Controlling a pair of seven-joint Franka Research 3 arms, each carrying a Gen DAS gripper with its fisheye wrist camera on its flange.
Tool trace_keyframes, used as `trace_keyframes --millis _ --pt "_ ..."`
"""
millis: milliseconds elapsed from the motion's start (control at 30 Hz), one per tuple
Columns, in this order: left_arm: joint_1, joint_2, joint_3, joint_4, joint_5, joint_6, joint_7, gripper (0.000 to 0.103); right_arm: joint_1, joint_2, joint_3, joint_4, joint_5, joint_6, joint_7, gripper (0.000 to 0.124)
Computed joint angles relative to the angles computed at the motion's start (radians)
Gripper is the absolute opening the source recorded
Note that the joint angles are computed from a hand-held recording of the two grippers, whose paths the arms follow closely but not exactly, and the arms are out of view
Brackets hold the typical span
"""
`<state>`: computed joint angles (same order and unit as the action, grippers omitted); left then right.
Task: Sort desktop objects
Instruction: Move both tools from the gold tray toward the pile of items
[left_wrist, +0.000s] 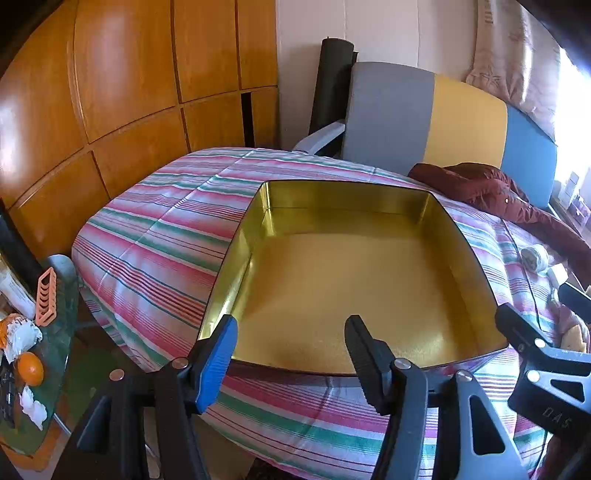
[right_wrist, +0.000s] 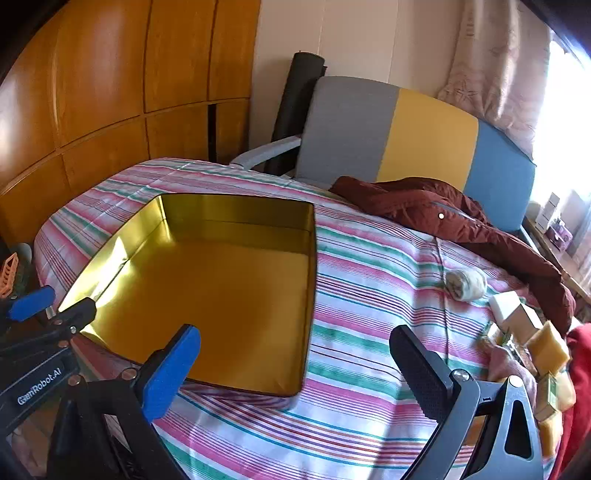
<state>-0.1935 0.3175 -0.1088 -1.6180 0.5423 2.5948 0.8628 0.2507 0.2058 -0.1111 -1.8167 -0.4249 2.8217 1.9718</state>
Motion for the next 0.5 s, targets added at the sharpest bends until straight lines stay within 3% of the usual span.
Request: trace_keyframes --millis 500 --pt "-0.012 0.009 -0.014 0.005 -0.018 0.004 0.066 0.066 -0.053 -0.050 -0.020 -0.042 -0.081 -0.022 0.095 0.103"
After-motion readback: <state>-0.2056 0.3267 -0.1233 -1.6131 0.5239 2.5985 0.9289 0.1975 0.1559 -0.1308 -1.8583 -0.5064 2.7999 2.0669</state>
